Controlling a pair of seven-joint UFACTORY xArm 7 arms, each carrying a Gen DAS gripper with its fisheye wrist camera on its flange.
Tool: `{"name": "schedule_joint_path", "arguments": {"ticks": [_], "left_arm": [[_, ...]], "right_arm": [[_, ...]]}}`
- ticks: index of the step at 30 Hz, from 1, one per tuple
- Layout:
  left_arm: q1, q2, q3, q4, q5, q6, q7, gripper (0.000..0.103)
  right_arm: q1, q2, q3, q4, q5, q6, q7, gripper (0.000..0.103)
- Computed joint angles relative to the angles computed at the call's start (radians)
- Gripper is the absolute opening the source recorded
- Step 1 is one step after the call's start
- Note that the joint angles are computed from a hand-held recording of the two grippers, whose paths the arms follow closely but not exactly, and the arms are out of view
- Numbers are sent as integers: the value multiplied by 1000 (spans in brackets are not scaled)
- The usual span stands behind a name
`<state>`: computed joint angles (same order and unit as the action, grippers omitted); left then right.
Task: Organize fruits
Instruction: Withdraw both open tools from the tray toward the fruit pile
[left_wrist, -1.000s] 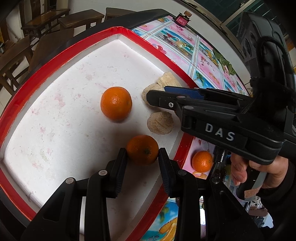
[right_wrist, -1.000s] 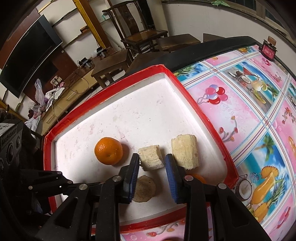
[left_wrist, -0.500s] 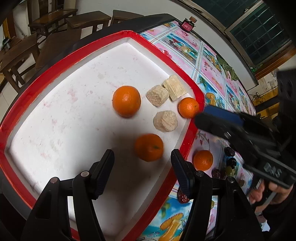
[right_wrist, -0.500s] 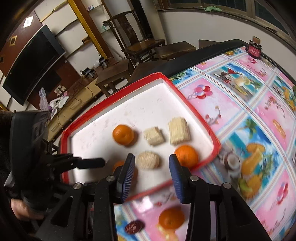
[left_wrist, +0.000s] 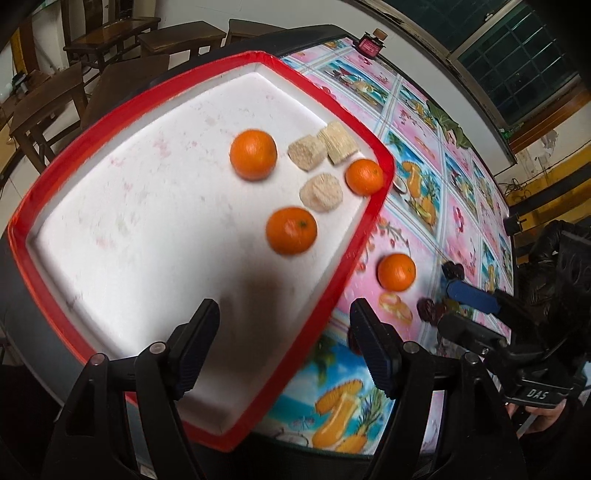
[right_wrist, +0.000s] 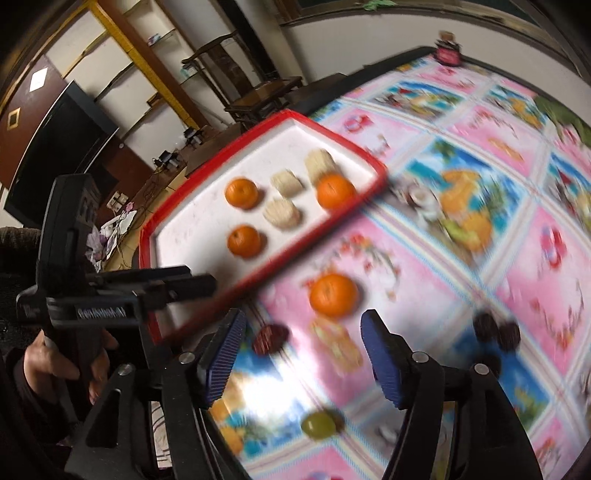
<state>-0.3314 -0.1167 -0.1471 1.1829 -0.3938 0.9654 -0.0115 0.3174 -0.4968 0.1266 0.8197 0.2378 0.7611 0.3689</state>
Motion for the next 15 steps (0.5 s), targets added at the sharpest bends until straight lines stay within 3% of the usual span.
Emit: {"name": "schedule_joint_path", "arguments": {"ticks": [15], "left_arm": [[-51, -85, -19, -61, -5, 11, 33, 73]], "right_arm": [[8, -260, 12, -203, 20, 88, 152, 67]]}}
